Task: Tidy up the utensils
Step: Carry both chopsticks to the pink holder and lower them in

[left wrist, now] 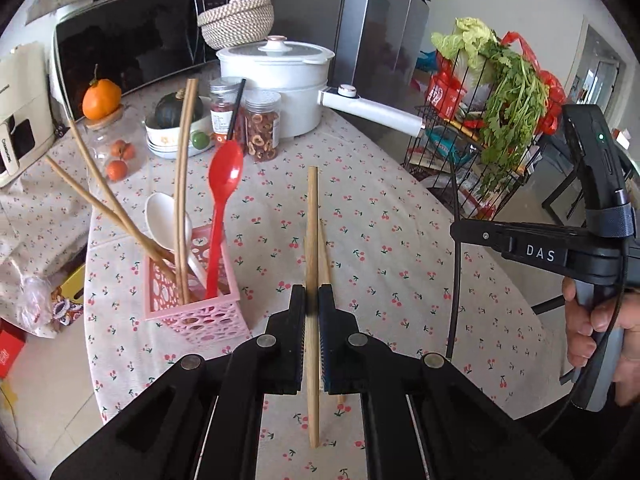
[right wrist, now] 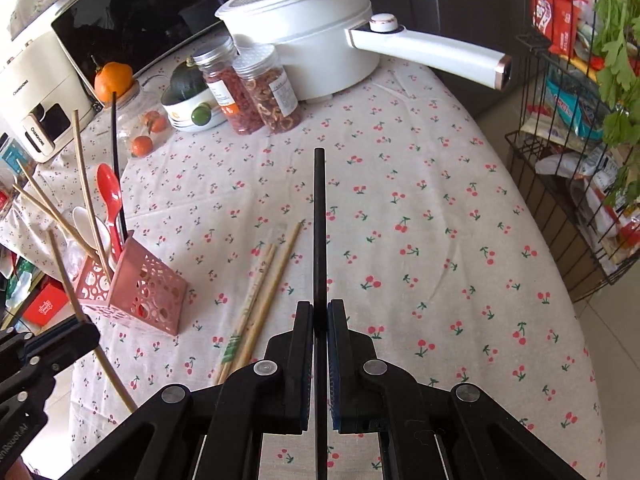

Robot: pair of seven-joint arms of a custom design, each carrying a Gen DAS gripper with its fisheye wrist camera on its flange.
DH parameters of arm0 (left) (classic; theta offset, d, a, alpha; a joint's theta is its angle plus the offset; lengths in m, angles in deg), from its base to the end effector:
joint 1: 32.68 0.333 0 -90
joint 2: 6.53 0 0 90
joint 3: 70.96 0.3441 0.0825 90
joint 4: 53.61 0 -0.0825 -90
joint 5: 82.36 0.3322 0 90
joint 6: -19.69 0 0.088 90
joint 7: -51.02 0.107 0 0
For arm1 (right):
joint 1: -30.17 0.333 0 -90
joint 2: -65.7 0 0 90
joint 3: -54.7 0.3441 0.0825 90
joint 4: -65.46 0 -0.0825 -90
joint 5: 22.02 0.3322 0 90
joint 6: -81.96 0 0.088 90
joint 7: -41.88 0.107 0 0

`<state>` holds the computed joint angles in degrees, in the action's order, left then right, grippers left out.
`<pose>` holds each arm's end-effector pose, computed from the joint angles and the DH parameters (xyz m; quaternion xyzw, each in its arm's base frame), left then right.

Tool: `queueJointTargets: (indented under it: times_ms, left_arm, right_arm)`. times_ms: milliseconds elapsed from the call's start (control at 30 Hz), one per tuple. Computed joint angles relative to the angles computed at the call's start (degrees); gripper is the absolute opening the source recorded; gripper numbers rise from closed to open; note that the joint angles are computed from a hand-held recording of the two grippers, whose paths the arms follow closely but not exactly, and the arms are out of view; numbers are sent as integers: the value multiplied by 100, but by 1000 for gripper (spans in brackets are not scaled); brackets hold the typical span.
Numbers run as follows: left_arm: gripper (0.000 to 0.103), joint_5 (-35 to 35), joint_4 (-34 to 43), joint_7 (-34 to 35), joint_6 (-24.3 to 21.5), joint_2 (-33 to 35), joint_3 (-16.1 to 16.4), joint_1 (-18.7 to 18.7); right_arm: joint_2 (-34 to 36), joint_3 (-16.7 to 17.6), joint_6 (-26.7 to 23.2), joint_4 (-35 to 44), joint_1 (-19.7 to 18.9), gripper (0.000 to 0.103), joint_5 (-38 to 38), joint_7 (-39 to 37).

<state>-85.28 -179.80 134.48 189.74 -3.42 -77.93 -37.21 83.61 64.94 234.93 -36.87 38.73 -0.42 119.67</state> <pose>0.5367 -0.1044 0.5021 -0.6504 0.6749 -0.2911 0.1917 0.6166 0.1831 0.4969 -0.7433 0.5898 -0.0688 0.3081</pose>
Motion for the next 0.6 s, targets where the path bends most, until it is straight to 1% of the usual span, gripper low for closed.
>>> queueJointTargets:
  times_ms: [67, 167, 300, 433, 533, 600]
  left_arm:
    - [6, -18, -183, -74, 182, -139, 32, 33]
    - [6, -860, -344, 569, 334, -330, -42, 104]
    - [6, -1535, -612, 1164, 647, -637, -23, 41]
    - [6, -2495, -695, 1943, 904, -870, 183, -219]
    - [6, -3188, -653, 2469, 1092, -986, 425, -471]
    - [6, -3413, -636, 2618, 1299, -1039, 486, -516]
  right_arm:
    - [-101, 52, 129, -114, 5, 4, 70, -60]
    - [-218, 158, 309, -229, -5, 4, 285, -285]
    - [-330, 256, 546, -267, 60, 4, 527, -546]
    - [-374, 368, 725, -196, 135, 4, 785, -841]
    - [-367, 472, 823, -67, 178, 4, 1022, -1099]
    - [-361, 543, 881, 27, 206, 4, 1191, -1272]
